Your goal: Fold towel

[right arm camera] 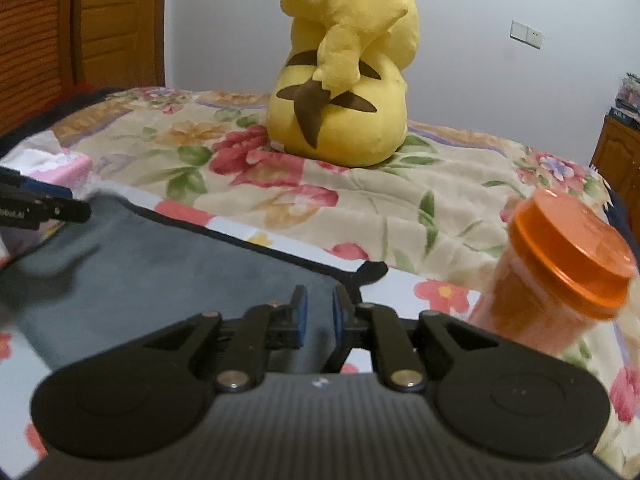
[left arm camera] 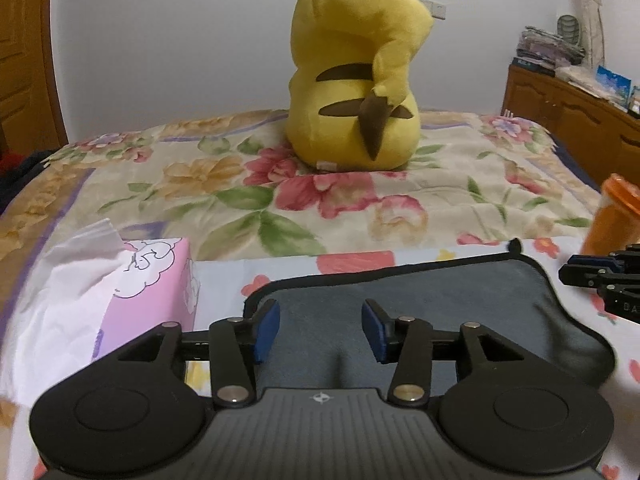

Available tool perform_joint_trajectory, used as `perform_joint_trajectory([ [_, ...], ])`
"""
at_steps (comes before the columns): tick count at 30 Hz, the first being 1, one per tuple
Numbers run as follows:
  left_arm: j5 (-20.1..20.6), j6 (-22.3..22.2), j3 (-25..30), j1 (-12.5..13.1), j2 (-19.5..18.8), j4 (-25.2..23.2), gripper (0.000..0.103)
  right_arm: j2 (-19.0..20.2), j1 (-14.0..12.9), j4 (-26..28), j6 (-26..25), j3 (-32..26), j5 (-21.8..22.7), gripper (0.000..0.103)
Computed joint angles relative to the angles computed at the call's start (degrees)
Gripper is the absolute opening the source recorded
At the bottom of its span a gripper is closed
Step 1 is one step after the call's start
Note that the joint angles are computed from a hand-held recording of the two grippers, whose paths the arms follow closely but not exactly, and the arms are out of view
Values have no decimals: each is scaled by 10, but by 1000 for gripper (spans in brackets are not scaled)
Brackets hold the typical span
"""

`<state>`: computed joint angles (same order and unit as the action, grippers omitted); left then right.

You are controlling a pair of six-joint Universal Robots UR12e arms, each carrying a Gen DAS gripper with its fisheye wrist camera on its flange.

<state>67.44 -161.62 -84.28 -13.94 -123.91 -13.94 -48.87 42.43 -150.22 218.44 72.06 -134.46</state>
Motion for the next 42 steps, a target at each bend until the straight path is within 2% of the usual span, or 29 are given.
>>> perform_joint_trajectory([
  [2, -2, -1, -10, 1, 11, 1, 55, -5, 5, 3, 10, 2, -1, 31],
  [3, -4, -5, -14, 3, 16, 1, 56, -7, 8, 2, 12, 3, -5, 46],
  [9, -9, -1, -36, 6, 47, -2, 62, -19, 25, 5, 16, 2, -22, 49],
  [15, -6, 4, -65, 11, 76, 17, 77, -24, 40, 3, 15, -8, -37, 68],
  [20, -3, 17, -89, 17, 97, 33, 90, -27, 52, -2, 37, -9, -40, 74],
  [23, -6, 17, -102, 22, 108, 37, 94, -26, 58, -1, 37, -12, -44, 85],
  [26, -13, 20, -115, 27, 120, 38, 96, -26, 64, 1, 45, -15, -51, 102],
  [29, -16, 29, -128, 30, 130, 40, 97, -26, 68, 15, 58, -19, -62, 103],
  [34, -24, 19, -144, 32, 146, 50, 103, -29, 75, 43, 81, -26, -80, 103],
  [42, -33, 21, -163, 35, 177, 43, 103, -39, 88, 75, 103, -30, -105, 103],
])
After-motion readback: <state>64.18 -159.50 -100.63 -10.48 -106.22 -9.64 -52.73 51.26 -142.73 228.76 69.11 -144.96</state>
